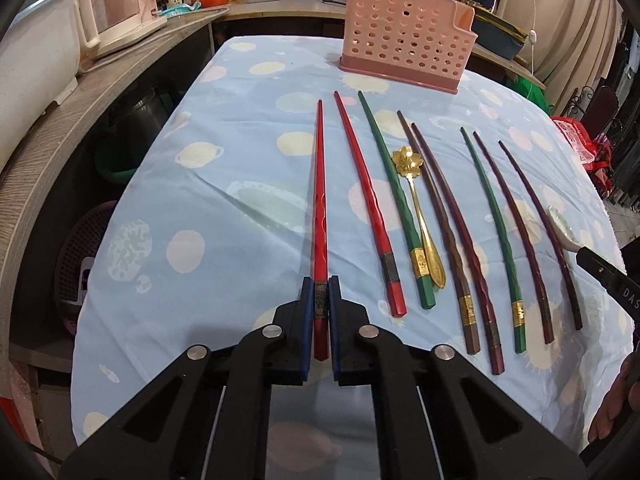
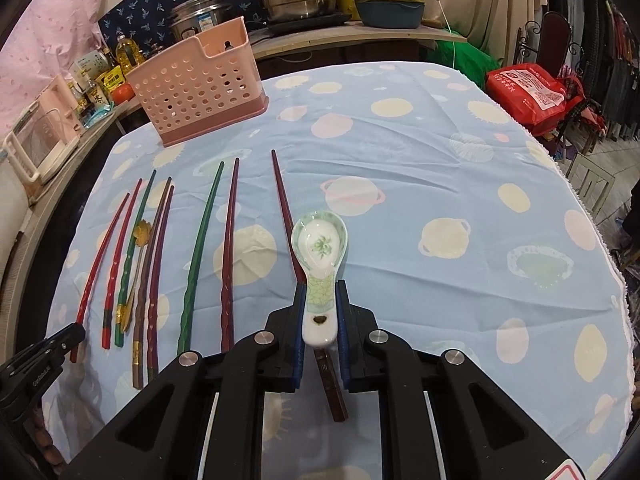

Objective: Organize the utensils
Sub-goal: 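Lift the white spoon with the right gripper while the left gripper lifts the red chopstick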

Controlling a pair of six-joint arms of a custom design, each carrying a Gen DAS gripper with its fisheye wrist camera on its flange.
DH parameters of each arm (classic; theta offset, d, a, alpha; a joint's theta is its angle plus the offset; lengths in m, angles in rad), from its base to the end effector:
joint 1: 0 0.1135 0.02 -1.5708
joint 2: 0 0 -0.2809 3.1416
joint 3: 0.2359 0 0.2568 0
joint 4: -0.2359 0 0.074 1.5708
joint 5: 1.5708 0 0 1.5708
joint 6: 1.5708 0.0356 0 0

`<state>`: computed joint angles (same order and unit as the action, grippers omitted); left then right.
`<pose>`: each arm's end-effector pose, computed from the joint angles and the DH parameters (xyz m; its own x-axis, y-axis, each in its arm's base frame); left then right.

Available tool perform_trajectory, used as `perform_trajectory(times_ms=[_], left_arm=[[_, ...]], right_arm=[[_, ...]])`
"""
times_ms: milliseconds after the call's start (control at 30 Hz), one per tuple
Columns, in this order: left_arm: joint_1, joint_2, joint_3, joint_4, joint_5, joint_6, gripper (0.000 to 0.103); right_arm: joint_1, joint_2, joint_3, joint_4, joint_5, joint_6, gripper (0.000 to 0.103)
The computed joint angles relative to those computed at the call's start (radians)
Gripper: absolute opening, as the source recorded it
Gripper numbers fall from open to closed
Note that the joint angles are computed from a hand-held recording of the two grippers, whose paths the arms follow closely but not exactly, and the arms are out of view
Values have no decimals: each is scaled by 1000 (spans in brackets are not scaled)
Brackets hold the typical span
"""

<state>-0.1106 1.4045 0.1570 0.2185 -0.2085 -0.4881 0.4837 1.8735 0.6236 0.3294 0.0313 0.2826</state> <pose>0.1657 -0.0110 0.0796 -0.7530 -0.3780 -0.5386 -0.3976 0.9136 -0.0852 0.2712 0.1412 0.0764 -0.8016 -0.1062 -0.5884 -0.2338 0.9614 0.1449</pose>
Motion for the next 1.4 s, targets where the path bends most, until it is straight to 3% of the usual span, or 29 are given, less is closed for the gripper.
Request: perform_trajectory(times_ms=[367,600,700,867,1067,1400], left_arm=[[-10,-173,26,-146,-34,17,7],[-28,-124,23,-111,-38,11,7],[-31,-92,23,-88,-34,9,7],[-28,-49,19,-54,-31,7,7],[9,-9,2,-13,-11,22,7],[88,66,-42,94,46,45,7]], right_arm=[[-11,-38,-30,12,-5,-13,12],[-44,-2,-57,32,-45,-2,16],[-51,-16,-70,43,-57,1,28],[-70,-32,-72,44,-78,-1,28],[-84,16,-62,37,-102,-9,16],[-73,29,-93,75,-109,-10,11]])
